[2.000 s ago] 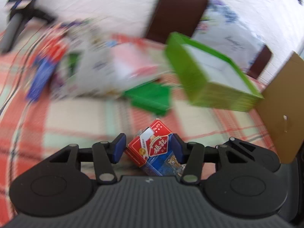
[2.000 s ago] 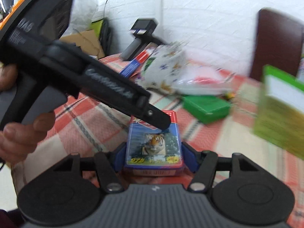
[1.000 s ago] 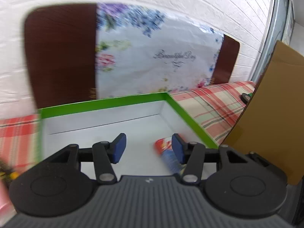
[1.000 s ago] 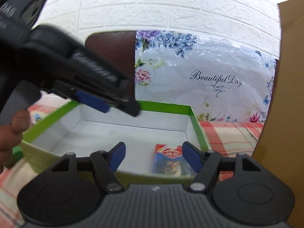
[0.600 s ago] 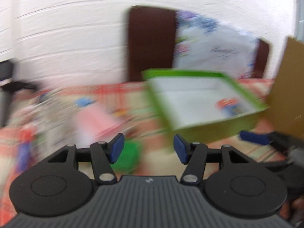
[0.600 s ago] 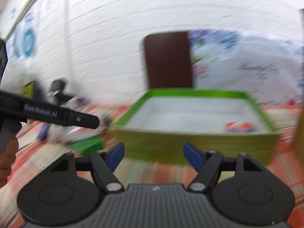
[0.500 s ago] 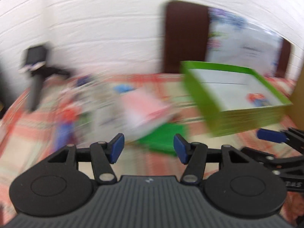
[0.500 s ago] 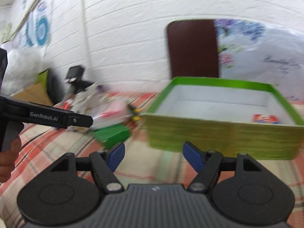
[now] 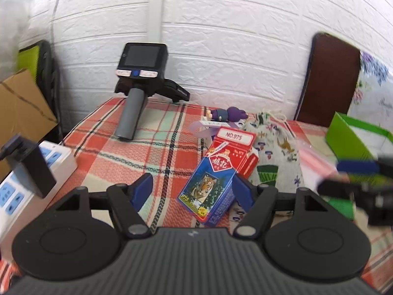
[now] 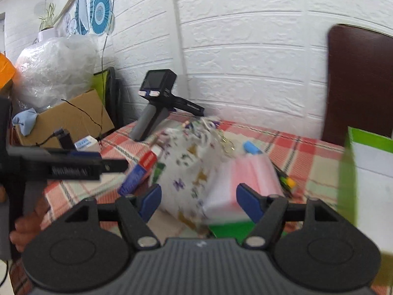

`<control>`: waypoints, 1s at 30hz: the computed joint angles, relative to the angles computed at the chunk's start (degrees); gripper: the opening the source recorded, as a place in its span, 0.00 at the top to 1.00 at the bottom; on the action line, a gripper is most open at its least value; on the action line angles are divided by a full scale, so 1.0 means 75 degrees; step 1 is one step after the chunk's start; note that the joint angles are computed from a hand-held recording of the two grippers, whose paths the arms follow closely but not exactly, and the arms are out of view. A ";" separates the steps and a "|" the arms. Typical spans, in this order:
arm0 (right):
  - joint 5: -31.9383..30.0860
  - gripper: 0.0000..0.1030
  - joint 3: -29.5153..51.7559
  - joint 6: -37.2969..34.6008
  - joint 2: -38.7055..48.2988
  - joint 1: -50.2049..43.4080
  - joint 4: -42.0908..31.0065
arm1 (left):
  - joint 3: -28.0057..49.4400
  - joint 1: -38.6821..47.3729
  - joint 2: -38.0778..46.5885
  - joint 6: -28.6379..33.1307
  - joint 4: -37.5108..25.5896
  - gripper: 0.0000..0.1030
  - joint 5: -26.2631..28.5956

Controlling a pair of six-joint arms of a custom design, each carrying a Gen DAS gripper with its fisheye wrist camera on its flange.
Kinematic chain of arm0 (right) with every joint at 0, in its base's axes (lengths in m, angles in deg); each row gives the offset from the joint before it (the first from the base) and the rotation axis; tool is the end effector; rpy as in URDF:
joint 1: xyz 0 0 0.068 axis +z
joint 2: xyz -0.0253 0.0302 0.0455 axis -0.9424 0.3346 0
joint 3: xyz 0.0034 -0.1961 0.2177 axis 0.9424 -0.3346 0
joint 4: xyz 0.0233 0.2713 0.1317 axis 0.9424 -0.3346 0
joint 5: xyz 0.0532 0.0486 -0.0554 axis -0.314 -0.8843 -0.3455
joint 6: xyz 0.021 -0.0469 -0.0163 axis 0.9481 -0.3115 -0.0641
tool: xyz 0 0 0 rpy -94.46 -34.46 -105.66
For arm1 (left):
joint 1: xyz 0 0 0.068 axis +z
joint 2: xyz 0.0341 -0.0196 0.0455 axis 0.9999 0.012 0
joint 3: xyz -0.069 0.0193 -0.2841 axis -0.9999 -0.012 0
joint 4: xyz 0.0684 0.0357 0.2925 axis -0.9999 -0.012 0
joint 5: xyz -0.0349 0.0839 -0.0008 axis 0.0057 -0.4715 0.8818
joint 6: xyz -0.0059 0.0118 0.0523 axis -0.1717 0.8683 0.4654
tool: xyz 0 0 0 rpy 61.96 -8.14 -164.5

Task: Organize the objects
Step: 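Move the left gripper back to the table and grasp the red-and-blue card box, then carry the card box in the left gripper and release it into the green box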

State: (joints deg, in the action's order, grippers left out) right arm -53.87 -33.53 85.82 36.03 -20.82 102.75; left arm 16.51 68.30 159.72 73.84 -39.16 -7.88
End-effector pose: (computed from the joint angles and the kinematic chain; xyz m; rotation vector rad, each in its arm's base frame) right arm 0.2077 0.2152 0.1347 -0.0383 2.1067 0.2198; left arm 0.2218 -0.0861 0.1179 0.3633 2.0829 -0.2667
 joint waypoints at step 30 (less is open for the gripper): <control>-0.1702 0.71 0.0297 0.1472 0.1201 0.0481 0.1314 | 0.0321 0.2332 0.1465 -0.2731 0.0607 0.48 0.6853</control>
